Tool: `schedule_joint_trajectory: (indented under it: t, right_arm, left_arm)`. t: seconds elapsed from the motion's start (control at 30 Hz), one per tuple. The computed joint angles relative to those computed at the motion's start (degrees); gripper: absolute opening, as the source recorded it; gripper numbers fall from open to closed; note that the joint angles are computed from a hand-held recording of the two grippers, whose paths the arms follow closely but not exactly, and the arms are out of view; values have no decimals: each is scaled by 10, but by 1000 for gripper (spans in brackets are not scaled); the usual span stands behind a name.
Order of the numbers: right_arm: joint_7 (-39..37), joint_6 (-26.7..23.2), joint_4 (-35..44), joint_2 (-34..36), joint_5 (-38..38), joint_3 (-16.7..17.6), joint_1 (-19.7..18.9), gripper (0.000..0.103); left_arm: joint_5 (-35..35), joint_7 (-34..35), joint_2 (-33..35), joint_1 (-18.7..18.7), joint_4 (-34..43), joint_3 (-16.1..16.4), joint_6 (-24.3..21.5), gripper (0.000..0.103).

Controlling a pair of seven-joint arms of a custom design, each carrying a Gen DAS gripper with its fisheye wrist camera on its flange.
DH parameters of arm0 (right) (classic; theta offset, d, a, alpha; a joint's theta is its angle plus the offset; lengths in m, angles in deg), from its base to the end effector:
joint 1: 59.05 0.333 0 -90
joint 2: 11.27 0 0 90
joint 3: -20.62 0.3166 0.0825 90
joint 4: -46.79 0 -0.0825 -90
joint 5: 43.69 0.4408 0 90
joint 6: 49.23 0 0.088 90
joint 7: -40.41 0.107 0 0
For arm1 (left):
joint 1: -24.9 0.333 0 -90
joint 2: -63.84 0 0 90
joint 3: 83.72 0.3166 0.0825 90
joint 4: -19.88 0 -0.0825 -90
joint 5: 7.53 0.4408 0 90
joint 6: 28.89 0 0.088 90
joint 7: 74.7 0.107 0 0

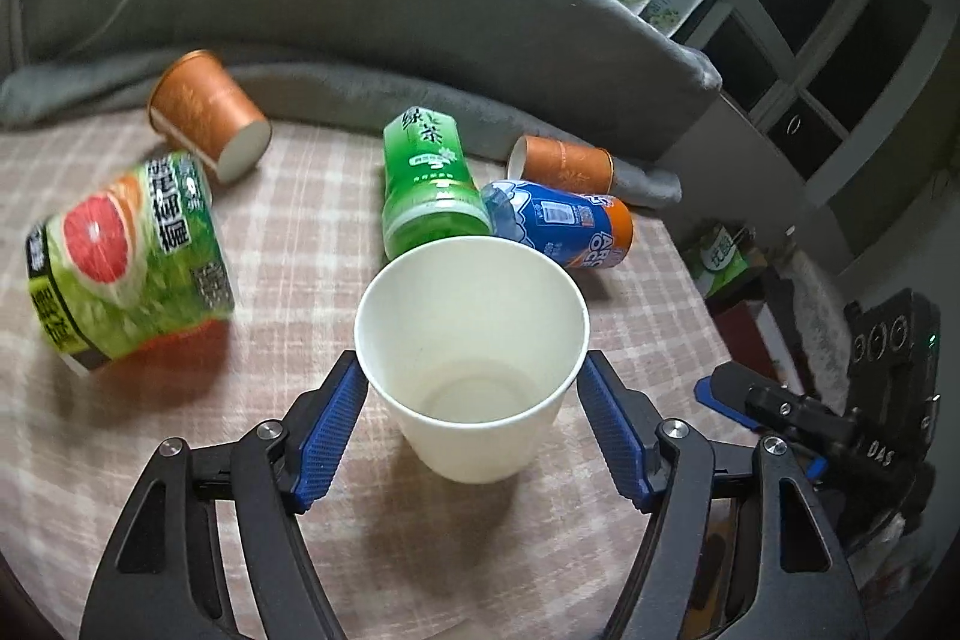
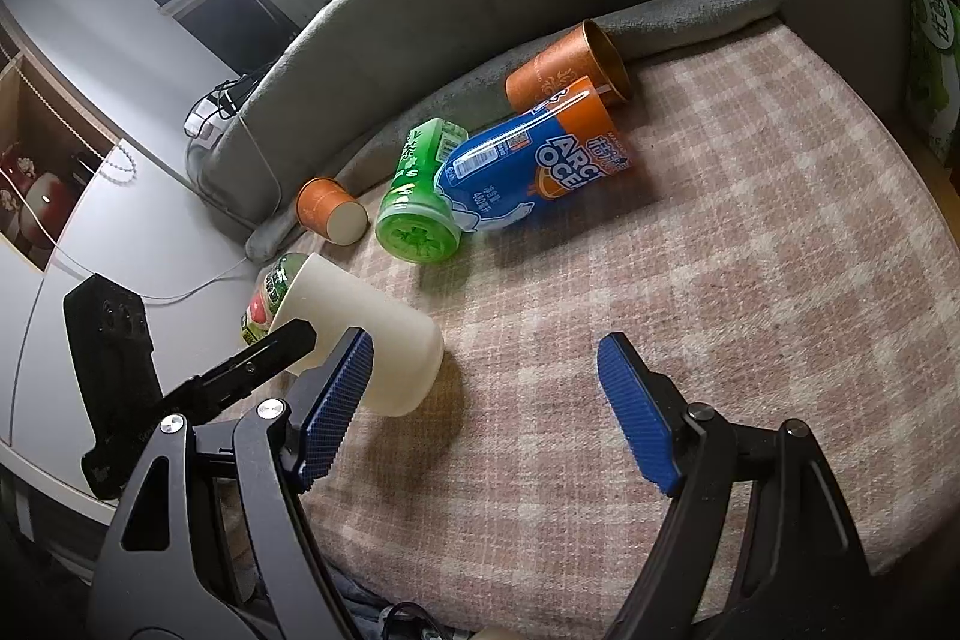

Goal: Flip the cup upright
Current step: 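Grasp the white cup with the left gripper while the right gripper releases it, then lower the upright white cup onto the table with the left gripper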

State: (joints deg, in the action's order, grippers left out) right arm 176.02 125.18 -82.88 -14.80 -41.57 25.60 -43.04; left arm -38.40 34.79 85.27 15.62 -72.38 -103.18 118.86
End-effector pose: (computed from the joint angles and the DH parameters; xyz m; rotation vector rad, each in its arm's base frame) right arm 0.5665 0.2149 0.4550 -1.2138 1.9618 -0.1930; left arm 0.6847 -0.3276 0.4672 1.5832 -2.4088 1.1898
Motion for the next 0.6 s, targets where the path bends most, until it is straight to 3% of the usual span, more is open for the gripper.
schedule_joint_trajectory:
  t: [0.37, 0.6]
  right_arm:
    - [21, 1, -3, -2, -21, 3, -6, 80]
    - [57, 3, -8, -9, -62, 8, -16, 80]
  left_arm:
    - [85, 14, -20, -27, -51, 7, 111, 72]
    - [101, 24, -28, -24, -68, -2, 129, 72]
